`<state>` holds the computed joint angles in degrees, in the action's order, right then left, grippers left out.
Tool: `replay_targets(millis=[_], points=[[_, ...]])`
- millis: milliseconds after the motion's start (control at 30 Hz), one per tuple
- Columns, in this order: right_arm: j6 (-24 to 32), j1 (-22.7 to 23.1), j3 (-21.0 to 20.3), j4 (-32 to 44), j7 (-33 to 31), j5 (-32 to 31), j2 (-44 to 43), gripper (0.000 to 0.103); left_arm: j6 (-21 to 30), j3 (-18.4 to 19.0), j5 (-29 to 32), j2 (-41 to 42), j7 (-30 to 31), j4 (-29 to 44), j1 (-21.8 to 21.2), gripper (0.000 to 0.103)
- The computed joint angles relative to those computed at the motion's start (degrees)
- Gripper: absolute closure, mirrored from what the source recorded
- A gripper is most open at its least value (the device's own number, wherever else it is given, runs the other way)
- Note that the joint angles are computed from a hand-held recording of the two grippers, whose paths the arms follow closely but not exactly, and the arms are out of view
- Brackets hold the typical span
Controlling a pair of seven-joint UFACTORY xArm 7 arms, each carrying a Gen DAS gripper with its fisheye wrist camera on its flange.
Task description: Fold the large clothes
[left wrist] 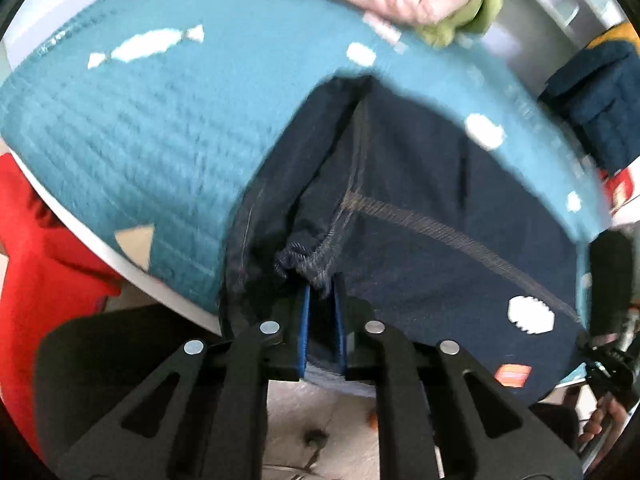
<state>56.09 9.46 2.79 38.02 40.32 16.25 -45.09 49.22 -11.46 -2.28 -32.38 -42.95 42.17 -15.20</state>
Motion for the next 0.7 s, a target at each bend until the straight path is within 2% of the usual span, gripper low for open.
replay_targets(millis=[133,233,267,367,433,500,533,633,700], points=[[-0.01,0.19,-0.39,-0.2,0.92,1.03,0.51,0.084,-0.47,1.51,-2.46,0.09,0.37,-1.27,-0.75,0.082],[4.03,-0.07,-0.75,2.95,-0.83,-1.28,-0.39,0.079,0.8,3.83,-5.84,-2.89,2.72,-1.36,-1.62,0.047],[5.88,-0.51,-0.33,4.5,-1.3,-2.75,-0.33,0.079,0.82,3.69,-5.55,-4.35,2.78,-1.39,-1.05,0.043],[8.11,-1.31,1.41,7.9,-3.32,-6.59,0.17,0.076,1.09,2.62,-3.88,-5.7,3.49,0.3,0.16,0.043],[8.33,-2.2,4.21,10.23,-3.27,-9.96,1.46,0.076,0.36,1.73,-3.14,-4.42,4.4,2.18,0.22,0.043],[5.7,-0.52,3.6,9.65,-4.75,-8.43,1.61,0.076,-1.23,-0.79,-0.62,-2.48,4.21,4.42,0.77,0.043],[4.77,0.7,3.5,9.66,-5.46,-7.06,2.92,0.076,-1.96,-0.73,-0.98,-0.89,5.15,5.54,-0.09,0.043],[3.87,3.64,3.07,9.14,-8.3,-4.24,6.41,0.092,-3.06,0.15,-3.87,4.94,8.76,8.29,-3.3,0.043],[6.71,2.95,5.0,9.71,-6.79,-6.24,9.64,0.096,-0.79,-0.19,-3.24,9.49,10.67,10.29,-3.87,0.043]])
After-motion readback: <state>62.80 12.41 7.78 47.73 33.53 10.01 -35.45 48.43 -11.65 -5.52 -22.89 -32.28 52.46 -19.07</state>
